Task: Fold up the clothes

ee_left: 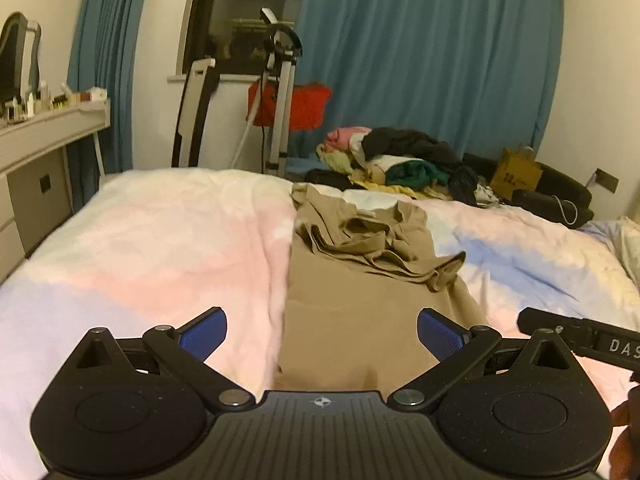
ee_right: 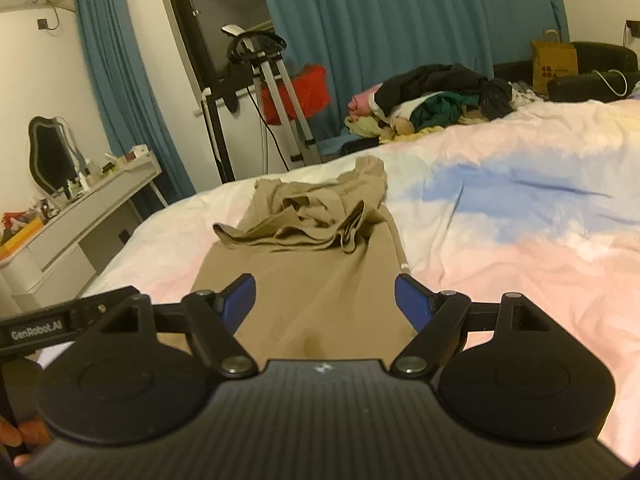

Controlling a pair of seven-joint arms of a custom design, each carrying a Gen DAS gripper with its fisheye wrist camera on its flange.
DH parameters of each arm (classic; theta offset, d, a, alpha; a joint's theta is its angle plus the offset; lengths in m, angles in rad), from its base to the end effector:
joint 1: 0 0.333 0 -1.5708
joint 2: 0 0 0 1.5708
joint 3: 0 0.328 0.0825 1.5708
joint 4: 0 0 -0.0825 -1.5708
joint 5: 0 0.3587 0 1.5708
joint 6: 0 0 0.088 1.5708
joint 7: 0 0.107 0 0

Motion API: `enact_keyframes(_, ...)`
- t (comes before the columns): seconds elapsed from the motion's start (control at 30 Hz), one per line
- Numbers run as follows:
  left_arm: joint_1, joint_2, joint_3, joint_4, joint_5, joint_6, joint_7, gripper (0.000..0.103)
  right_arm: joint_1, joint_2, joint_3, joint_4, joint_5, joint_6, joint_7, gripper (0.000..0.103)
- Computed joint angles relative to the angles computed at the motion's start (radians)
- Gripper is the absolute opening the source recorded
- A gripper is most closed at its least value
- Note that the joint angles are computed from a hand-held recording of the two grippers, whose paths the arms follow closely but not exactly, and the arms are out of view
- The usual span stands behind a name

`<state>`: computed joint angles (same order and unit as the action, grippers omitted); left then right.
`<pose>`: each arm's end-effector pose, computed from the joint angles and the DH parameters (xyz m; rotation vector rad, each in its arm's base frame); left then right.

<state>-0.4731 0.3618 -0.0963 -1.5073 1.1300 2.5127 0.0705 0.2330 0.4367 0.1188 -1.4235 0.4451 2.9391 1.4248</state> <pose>0.5861 -0.3702 0.5479 -1.7484 1.4108 -0.9558 0.6868 0.2001 0.5932 -1.5104 1.4053 -0.4479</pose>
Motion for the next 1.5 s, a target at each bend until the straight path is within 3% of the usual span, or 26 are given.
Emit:
enact_keyframes(0.1, 0.011, 0.008, -0.013, 0.002, -0.045, 0.010, 0.034, 0.103, -0.028, -0.001, 0.031, 0.002, 0.037, -0.038, -0.004, 0.079)
enact_keyframes(0.17, 0.018, 0.015, -0.019, 0.001, -0.093, 0.011, 0.060, 0.103, -0.112, -0.001, 0.125, 0.012, 0.205, -0.107, -0.063, 0.079)
enact_keyframes(0.23, 0.004, 0.020, -0.009, 0.005, -0.104, -0.026, 0.044, 0.103, -0.160, 0.000, 0.164, 0.020, 0.343, -0.189, -0.085, 0.079)
enact_keyframes(0.37, 0.017, 0.016, -0.013, -0.002, -0.169, -0.027, 0.035, 0.103, -0.136, 0.009, 0.105, 0.033, 0.379, -0.295, -0.017, 0.080)
enact_keyframes(0.5, 0.034, 0.012, -0.019, -0.018, -0.228, 0.018, 0.021, 0.103, -0.149, 0.057, 0.095, 0.085, 0.466, -0.445, 0.057, 0.080)
enact_keyframes(0.57, 0.046, 0.010, -0.024, -0.030, -0.262, 0.059, 0.013, 0.103, -0.152, 0.071, 0.092, 0.088, 0.506, -0.479, 0.100, 0.080)
enact_keyframes(0.67, 0.072, 0.010, -0.028, -0.059, -0.326, 0.163, -0.008, 0.102, -0.157, 0.075, 0.095, 0.069, 0.582, -0.464, 0.137, 0.078)
enact_keyframes(0.83, 0.137, 0.036, -0.048, -0.130, -0.499, 0.443, -0.029, 0.098, -0.144, 0.084, 0.090, 0.043, 0.688, -0.309, 0.213, 0.073)
enact_keyframes(0.93, 0.226, 0.079, -0.151, -0.149, -0.668, 0.554, 0.067, 0.095, -0.133, 0.116, 0.087, 0.071, 0.673, -0.266, 0.283, 0.067)
enact_keyframes(1.03, 0.315, 0.135, -0.277, -0.133, -0.777, 0.604, 0.165, 0.095, -0.129, 0.139, 0.105, 0.094, 0.678, -0.216, 0.305, 0.066)
enact_keyframes(1.07, 0.332, 0.154, -0.305, -0.121, -0.799, 0.609, 0.191, 0.095, -0.123, 0.145, 0.104, 0.100, 0.668, -0.202, 0.324, 0.062)
enact_keyframes(1.13, 0.360, 0.193, -0.355, -0.097, -0.839, 0.616, 0.236, 0.095, -0.109, 0.160, 0.087, 0.120, 0.614, -0.202, 0.385, 0.039)
enact_keyframes(1.17, 0.360, 0.207, -0.359, -0.084, -0.855, 0.615, 0.249, 0.095, -0.102, 0.166, 0.076, 0.128, 0.574, -0.214, 0.415, 0.021)
enact_keyframes(1.2, 0.360, 0.222, -0.364, -0.070, -0.871, 0.613, 0.261, 0.094, -0.109, 0.171, 0.081, 0.136, 0.561, -0.217, 0.419, 0.018)
enact_keyframes(1.27, 0.360, 0.248, -0.372, -0.052, -0.905, 0.630, 0.280, 0.089, -0.160, 0.156, 0.156, 0.111, 0.655, -0.175, 0.309, 0.014)
enact_keyframes(1.33, 0.333, 0.256, -0.341, -0.056, -0.958, 0.675, 0.285, 0.089, -0.198, 0.134, 0.210, 0.093, 0.765, -0.144, 0.181, 0.012)
enact_keyframes(1.43, 0.185, 0.228, -0.137, -0.075, -0.998, 0.728, 0.190, 0.082, -0.240, 0.098, 0.270, 0.079, 0.974, -0.113, -0.046, 0.011)
enact_keyframes(1.5, 0.071, 0.210, 0.020, -0.108, -1.034, 0.771, 0.117, 0.076, -0.238, 0.078, 0.263, 0.067, 1.032, -0.113, -0.105, 0.011)
